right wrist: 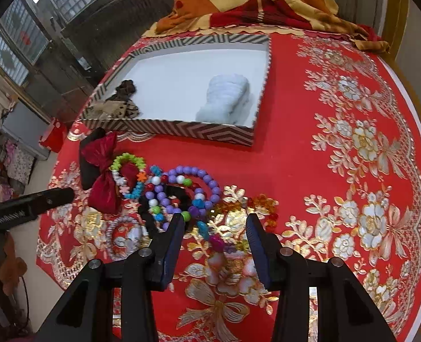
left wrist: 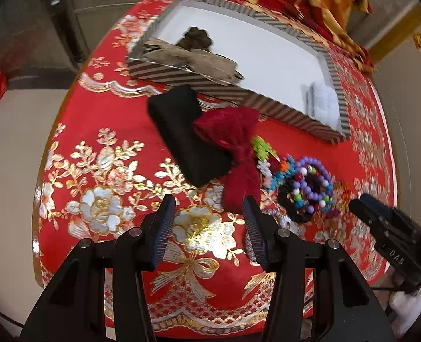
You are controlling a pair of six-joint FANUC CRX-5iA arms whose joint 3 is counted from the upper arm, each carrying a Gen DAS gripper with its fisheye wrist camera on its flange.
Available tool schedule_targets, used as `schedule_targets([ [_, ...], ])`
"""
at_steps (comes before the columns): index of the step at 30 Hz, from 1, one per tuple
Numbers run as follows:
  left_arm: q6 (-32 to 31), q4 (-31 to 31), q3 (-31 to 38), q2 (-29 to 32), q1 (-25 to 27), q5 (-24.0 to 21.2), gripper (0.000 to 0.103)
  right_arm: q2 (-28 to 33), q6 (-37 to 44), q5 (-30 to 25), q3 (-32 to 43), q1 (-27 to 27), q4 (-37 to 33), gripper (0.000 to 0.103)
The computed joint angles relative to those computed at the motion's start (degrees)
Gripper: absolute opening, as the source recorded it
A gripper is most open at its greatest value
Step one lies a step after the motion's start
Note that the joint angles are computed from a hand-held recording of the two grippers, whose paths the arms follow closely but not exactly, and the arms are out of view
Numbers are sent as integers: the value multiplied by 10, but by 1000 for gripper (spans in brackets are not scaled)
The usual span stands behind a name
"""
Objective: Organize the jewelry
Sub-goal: 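Withdraw both open tools from the tray back toward the remaining jewelry, then grasp the grey braided bracelet with the left tool while the right tool reaches the bead bracelets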
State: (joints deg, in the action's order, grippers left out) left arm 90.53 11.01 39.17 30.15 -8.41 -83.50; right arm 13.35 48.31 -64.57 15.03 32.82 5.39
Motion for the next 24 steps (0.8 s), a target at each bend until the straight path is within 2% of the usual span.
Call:
schedule_targets([
  [7,-42,3,-18,-7,-20,-2,48,5,6,2,4,-1,-8,43],
  [12,-55,-34,-13,5,-48,-22,48,7,9,1,1,-7,-6,43],
  [16,-54,-62,-17,5,-61,-18,48,25,30,-4,16,-15,1,43],
  [24,-49,-77,-12,12,-63,-22,48,91,118,-41,89,-30,-20,31],
])
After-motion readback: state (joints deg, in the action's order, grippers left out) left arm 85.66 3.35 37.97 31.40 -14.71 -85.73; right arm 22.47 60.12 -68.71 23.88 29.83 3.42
